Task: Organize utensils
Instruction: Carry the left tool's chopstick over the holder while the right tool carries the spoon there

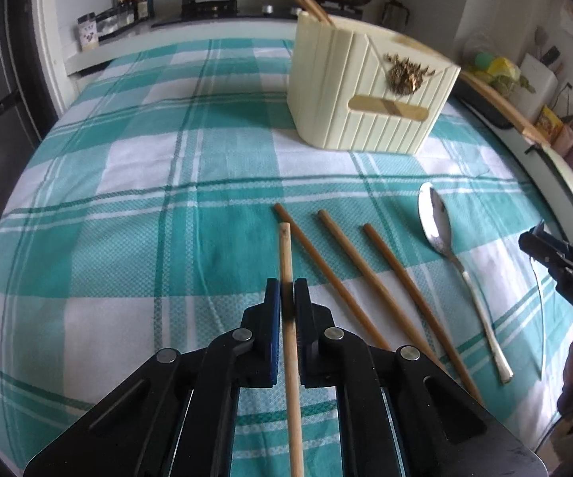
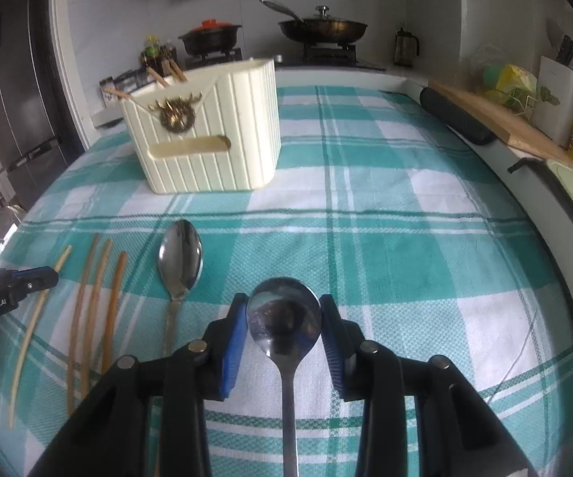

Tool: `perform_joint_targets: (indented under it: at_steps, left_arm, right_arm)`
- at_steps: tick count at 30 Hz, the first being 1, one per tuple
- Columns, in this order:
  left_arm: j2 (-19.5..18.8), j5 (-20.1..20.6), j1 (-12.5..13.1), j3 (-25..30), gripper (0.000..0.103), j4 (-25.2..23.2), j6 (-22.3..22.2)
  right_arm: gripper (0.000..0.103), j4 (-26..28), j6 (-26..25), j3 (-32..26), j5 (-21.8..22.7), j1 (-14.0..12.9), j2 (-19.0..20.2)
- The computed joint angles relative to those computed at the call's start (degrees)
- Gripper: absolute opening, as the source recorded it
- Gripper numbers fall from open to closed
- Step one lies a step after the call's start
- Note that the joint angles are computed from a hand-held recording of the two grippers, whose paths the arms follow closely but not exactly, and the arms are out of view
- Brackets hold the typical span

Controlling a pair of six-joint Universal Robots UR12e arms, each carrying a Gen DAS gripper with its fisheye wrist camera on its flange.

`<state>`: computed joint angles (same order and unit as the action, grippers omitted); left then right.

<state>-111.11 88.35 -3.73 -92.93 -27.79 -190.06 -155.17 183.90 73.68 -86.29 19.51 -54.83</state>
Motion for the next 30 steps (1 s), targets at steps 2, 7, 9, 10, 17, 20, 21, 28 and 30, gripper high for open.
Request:
perform_joint_targets:
  at_steps: [2, 7, 9, 10, 17, 20, 21, 28, 30]
  left_arm:
    - [1.54, -0.65, 0.25, -1.56, 0.005, 3.68, -0.3]
    - [5.18, -1.37, 0.73, -4.39, 0.005, 10.43, -1.36]
    - [6.35, -1.67, 1.0, -5.18, 0.005, 12.34, -1.72]
    - [6.82, -1.71, 1.07, -5.48, 0.005, 13.09, -1.98]
    - [8.51, -3.52, 1.56, -6.34, 0.005, 16.27, -3.66]
    - [8.61, -3.81, 1.54, -6.13, 0.005, 17.04, -3.58]
    - [8.69, -4.05, 1.56, -6.09, 0.005, 17.14, -3.6]
    - [8.47, -6.2, 2.32, -4.18, 0.005, 16.6, -3.8]
    - [8.38, -6.9, 2.59, -3.42, 0.005, 16.48, -3.87]
  right_arm:
    - [0.036, -2.38, 0.14, 1.5, 1.2, -0.21, -1.45]
    - [0.036, -7.48, 0.07, 4.56, 3.41, -0.44, -4.55]
    - [0.036, -9.28, 0.32, 5.6, 3.89, -0.46, -5.54]
    - [0.036, -9.9, 0.47, 5.93, 4.19, -0.49, -5.92]
    - [0.036, -12.52, 1.57, 5.48, 5.31, -0.58, -6.24]
    - [0.036, -12.9, 1.42, 4.49, 5.25, -0.53, -5.97]
    - [0.036, -12.69, 1.22, 3.99, 5.38, -0.51, -5.83]
    - [0.036, -10.28, -1.1, -0.71, 6.2, -0.4, -4.36]
    - [0.036, -9.39, -1.51, -2.51, 6.39, -0.43, -3.68]
